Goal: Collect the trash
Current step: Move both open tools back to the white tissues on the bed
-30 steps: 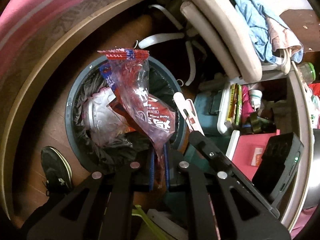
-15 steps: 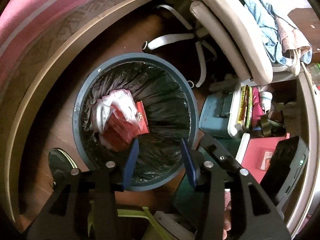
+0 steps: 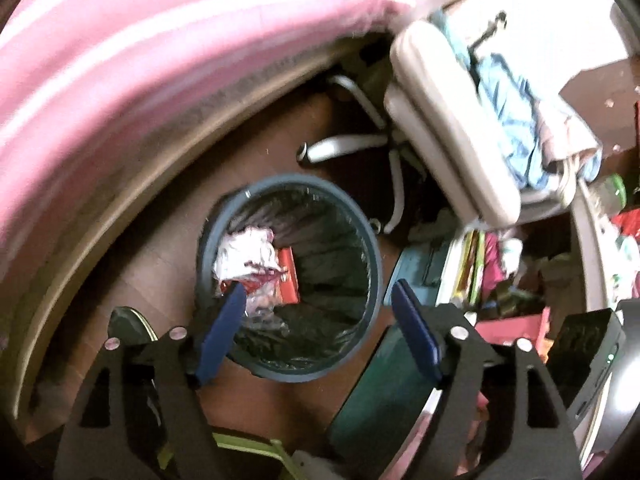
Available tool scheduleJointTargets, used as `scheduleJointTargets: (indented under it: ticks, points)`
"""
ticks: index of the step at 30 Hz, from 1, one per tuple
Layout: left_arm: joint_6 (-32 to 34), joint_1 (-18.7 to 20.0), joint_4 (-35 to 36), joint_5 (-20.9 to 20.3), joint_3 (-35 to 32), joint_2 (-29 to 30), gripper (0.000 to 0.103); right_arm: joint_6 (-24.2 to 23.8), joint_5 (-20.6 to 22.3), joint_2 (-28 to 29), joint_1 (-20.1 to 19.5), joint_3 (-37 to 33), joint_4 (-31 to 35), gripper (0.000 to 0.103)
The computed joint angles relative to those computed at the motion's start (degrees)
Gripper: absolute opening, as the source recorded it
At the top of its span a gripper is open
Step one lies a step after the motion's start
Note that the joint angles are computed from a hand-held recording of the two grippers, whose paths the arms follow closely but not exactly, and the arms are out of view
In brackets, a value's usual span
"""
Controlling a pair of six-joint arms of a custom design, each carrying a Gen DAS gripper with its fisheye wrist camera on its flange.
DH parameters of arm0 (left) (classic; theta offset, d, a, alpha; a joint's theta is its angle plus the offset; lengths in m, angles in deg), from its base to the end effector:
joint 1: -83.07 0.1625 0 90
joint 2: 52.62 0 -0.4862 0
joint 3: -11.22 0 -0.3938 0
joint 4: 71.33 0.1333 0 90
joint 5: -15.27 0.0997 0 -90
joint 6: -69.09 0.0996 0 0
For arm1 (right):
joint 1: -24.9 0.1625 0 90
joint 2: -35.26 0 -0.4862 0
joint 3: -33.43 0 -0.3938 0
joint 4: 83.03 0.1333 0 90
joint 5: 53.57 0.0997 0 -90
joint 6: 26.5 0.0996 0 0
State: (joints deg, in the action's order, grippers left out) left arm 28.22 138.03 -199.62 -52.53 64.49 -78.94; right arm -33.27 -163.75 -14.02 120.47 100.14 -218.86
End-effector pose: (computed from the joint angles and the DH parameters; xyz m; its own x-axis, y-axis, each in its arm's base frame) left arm -0.3783 -0.8372 0.1288 -0.9739 -0.1693 -0.1515 -0.0983 0.9151 -0.3911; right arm 0.1786 -0.8116 0.3782 -0.9334 -0.0315 0.3574 -0.1968 0.8779 -0.4365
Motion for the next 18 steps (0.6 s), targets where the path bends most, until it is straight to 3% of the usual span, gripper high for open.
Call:
scheduleJointTargets:
  ticks: [6,10,13,15,18]
  points:
    - [-1.5,-1.8,-10.4,5.2,9.3,-6.4,0.082,-2.9,1.6,-0.5,3.3,0.7,-1.4,0.078]
    - [-2.3,-3.0,-22.2,7.9,17.0,-11.7,0.085,-4.3,3.4,-0.2,5.6,0.2,-0.6,0.078]
    - [-1.6,-4.6,-26.6,14.4,21.8,-15.3,0.086,-6.7,5.3,0.7,7.7,-1.4,0.9,0.078]
    - [-4.9,-4.6,-32.0,14.1,25.4,-17.7,0.087,-8.9,6.4,1.4,9.1,-2.3,0.6,0.079]
    - [-4.5,-4.9,-33.7,14.8,27.1,-19.8,0.087,-11.3,7.5,3.1,11.5,-4.2,0.0,0.081]
